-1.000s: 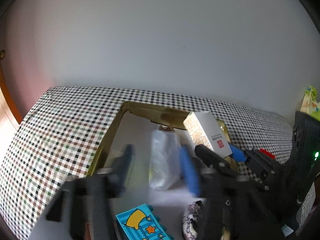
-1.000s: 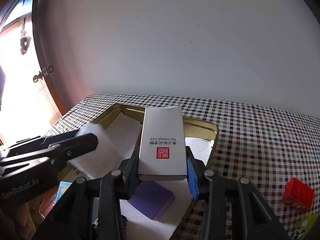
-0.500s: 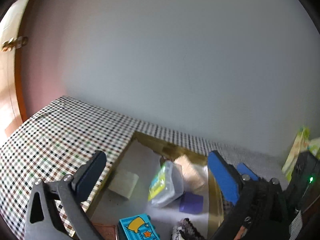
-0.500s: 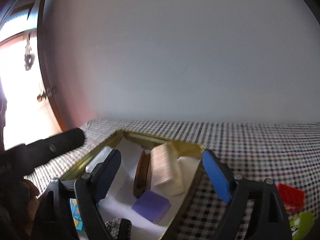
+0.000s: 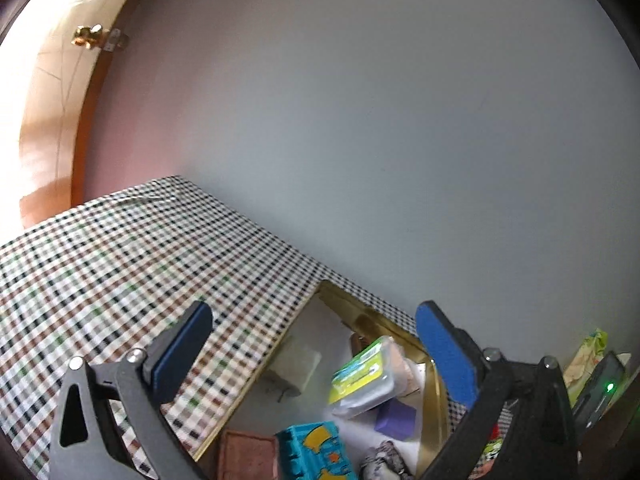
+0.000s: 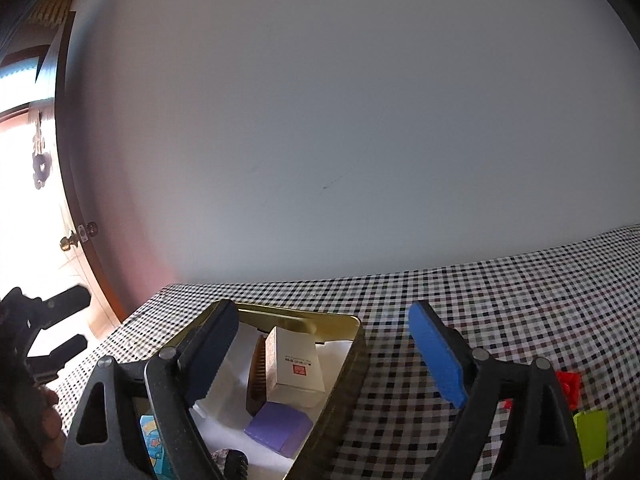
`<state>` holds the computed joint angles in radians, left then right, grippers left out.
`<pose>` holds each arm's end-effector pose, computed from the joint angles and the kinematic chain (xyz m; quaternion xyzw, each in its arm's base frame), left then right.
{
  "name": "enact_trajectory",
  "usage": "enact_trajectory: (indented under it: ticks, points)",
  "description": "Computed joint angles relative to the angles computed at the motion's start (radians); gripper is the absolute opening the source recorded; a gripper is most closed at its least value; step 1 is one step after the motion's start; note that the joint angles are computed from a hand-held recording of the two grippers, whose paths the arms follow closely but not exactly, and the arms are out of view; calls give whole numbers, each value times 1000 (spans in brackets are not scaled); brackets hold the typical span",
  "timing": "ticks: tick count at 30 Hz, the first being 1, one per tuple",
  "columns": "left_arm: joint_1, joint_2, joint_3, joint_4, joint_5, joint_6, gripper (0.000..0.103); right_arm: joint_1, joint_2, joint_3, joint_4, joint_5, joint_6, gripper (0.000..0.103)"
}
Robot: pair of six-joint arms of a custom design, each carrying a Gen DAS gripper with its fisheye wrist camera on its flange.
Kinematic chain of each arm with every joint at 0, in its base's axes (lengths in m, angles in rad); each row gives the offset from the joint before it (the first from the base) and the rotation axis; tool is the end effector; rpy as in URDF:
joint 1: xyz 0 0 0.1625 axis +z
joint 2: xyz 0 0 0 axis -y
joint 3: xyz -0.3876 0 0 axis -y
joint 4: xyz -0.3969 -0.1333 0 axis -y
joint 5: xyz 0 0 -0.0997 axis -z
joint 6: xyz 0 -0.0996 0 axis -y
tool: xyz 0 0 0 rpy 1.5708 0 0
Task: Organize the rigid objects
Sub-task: 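Withdraw both grippers from the tin toward the red and green bricks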
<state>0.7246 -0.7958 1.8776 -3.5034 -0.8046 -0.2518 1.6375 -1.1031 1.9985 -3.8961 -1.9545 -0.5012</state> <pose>-0.2982 -0.5342 0.1167 0.0999 0.8530 -0.5042 0.0907 0.1310 -0.5208 0.2845 0.0877 -0.7466 0.5974 0.2793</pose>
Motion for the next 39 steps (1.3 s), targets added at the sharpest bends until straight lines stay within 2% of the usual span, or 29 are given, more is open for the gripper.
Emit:
enact_trajectory:
  ticks: [3, 6, 9, 18, 23, 27, 32, 36, 39]
  points:
    - [-16, 9, 31, -83, 39, 60, 103, 10, 19, -7, -38, -20, -30, 88]
    - [-57, 44, 45, -226, 134, 149, 103, 7, 6, 13, -46, -25, -49, 88]
    - [-91, 66, 63, -313, 232, 204, 103, 3, -5, 34, -57, -22, -60, 88]
    - [-144, 109, 86, -503, 380, 330, 103, -12, -56, 104, -52, -4, -57, 88]
    - [-162, 126, 89, -529, 419, 372, 103, -10, -67, 135, -87, -9, -108, 88]
    - [-166, 149, 76, -536, 435, 411, 103, -15, -92, 160, -63, -11, -123, 88]
    - [-173, 151, 79, -464, 432, 376, 103, -40, -145, 212, -53, 18, -126, 88]
    - [-187, 163, 77, -483, 436, 403, 103, -49, -166, 239, -66, 23, -147, 88]
    - [-191, 144, 107, -428, 430, 329, 103, -66, -212, 277, -72, 26, -171, 88]
